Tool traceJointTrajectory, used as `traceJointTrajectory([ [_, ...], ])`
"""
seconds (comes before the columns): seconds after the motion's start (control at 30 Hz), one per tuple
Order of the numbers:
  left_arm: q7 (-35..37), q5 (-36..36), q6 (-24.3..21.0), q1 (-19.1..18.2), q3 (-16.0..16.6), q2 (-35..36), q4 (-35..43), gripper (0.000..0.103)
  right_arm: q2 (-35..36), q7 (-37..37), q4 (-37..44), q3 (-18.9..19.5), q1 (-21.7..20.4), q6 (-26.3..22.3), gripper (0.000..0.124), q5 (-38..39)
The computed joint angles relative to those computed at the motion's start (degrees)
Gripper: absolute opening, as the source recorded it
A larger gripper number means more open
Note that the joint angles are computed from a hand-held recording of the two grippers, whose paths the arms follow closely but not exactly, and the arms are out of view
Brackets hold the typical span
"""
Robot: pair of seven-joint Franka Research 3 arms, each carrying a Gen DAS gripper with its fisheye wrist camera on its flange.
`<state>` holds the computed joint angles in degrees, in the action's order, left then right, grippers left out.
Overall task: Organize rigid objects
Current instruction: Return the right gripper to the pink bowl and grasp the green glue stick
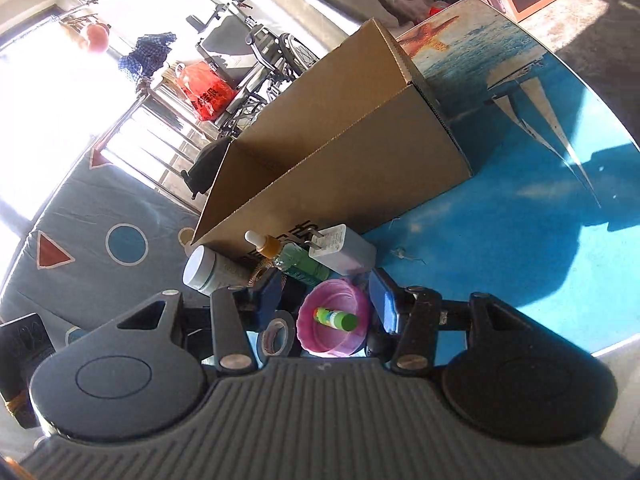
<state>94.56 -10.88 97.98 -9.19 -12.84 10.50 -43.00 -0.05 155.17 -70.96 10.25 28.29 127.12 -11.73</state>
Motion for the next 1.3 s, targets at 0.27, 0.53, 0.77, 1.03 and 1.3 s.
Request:
traceJointTrajectory([
  [0.27,4.7,7.0,2.5,-4.5,-1.1,-0.9,-4.7,0.070,-1.1,-2.9,-3.3,0.2,-1.3,0.0,0.048,3.7],
  [0.53,8.5,10.8,3.1,-6.4,-1.1,0.3,-4.9,0.061,3.7,-9.7,3.3,-0.5,0.0,-1.0,0.038,9.2],
  [0.77,8.9,10.7,-1.9,-7.1,-1.0,6.1,3.7,0.044,7.4,-12.2,7.4,-1.7,0.9,-2.7,0.028,13.6],
  [1.03,7.4,7.9,-3.5,-6.4,-0.9,8.2,6.0,0.026,11.2,-13.0,12.5,-2.7,1.9,-4.6,0.020,15.5],
  [1.3,7.4,5.8,-0.7,-4.5,-0.9,6.8,3.1,0.025,16.4,-11.8,21.3,-4.3,3.9,-9.0,0.018,12.9],
])
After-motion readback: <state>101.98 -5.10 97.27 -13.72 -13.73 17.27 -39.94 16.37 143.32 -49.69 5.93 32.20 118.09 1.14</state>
